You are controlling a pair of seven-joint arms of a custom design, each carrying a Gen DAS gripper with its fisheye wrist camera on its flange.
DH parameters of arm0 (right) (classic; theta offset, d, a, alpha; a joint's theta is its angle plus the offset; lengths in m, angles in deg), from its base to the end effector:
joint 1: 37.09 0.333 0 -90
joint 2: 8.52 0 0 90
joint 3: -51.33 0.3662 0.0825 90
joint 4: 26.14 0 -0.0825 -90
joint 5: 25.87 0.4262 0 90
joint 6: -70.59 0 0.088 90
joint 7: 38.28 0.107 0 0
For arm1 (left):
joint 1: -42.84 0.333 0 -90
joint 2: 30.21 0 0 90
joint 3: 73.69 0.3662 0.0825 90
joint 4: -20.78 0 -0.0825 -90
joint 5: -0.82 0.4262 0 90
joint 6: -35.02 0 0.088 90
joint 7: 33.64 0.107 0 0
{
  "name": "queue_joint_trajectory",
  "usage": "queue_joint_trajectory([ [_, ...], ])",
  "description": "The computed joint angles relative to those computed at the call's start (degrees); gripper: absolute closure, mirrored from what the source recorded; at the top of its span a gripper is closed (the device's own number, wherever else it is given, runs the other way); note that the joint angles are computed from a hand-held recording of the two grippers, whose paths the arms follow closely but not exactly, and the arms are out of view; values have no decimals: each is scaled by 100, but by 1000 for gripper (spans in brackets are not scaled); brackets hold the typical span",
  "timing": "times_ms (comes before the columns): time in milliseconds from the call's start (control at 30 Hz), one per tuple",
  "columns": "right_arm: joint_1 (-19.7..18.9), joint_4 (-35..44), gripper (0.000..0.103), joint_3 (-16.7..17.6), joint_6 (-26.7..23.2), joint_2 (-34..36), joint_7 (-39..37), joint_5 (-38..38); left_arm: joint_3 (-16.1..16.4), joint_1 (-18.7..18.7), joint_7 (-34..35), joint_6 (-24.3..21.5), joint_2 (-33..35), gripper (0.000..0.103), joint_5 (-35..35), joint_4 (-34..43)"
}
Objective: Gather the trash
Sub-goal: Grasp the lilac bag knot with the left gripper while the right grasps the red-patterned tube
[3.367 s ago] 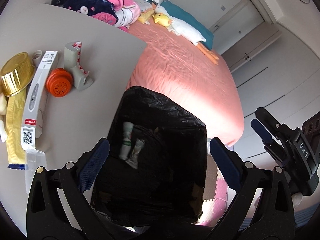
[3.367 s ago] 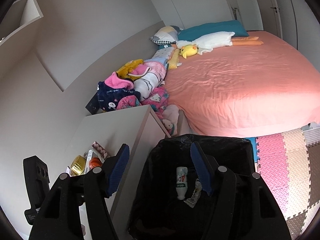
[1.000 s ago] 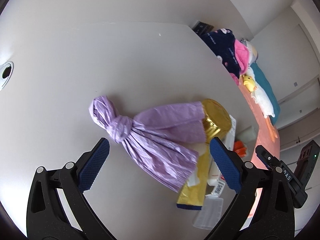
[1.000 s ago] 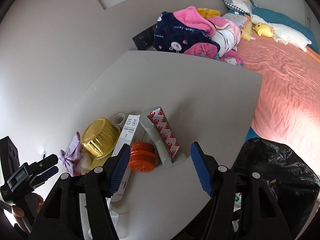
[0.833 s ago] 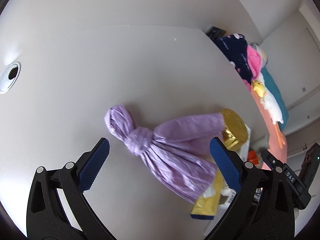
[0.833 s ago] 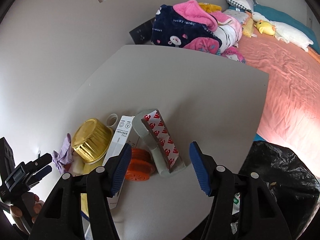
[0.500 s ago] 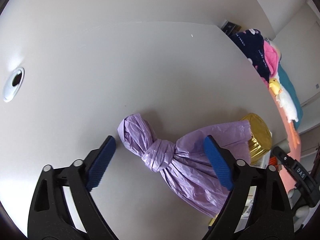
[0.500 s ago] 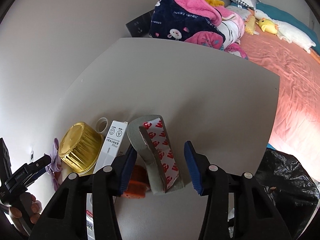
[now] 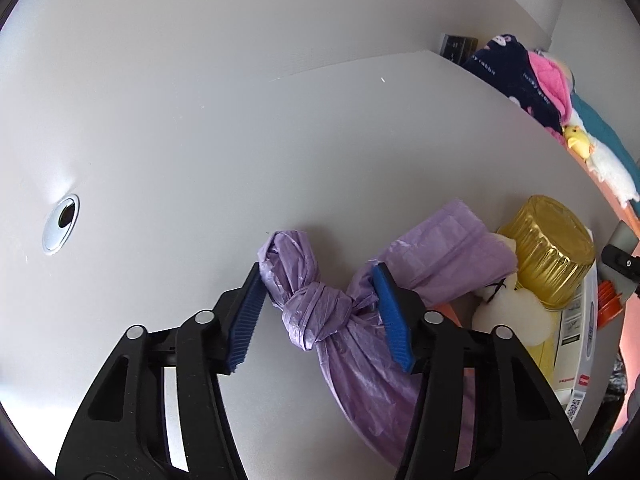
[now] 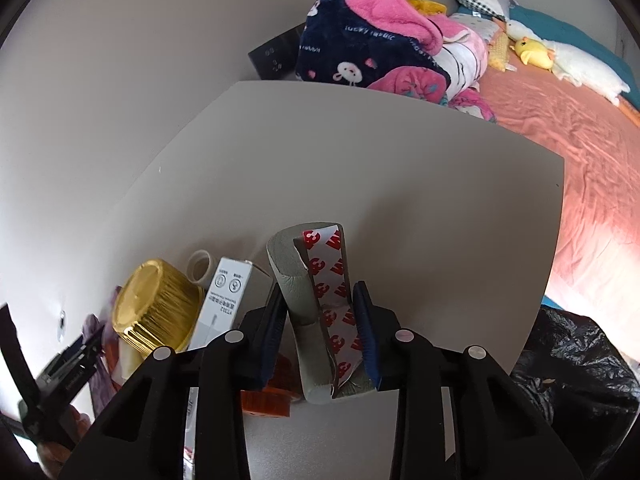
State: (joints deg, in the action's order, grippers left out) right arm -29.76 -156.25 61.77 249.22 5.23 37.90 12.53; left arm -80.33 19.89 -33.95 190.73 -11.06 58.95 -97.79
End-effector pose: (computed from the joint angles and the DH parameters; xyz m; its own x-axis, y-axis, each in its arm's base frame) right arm 0.5916 0.1309 0.3250 -0.0467 -0.9558 -0.2902 -0.8430 0.1936 -0.5019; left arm 0.5518 -0.3450 0.3085 0.1793 -0.9824 0.0531 -0.8146 -0.1785 -0.5519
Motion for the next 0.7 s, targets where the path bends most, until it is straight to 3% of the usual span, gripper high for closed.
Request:
queue_joint_trajectory([
  [133,-503,18,67,557,124,-84,-570,678,36,155,-47,443,-92,74,-101,-170],
  [300,-581,9,67,713,113,-241,-1198,1410,221,130,-498,858,-172,80,284,-344],
  [533,-257,-85,67,463,88,-499,-1721,2101,436,197,-1178,1795,-231,85,670,-529],
  [700,3,-205,67,227,114,-728,-2085,2571,515,135,-1474,1882,-427,85,1031,-573],
])
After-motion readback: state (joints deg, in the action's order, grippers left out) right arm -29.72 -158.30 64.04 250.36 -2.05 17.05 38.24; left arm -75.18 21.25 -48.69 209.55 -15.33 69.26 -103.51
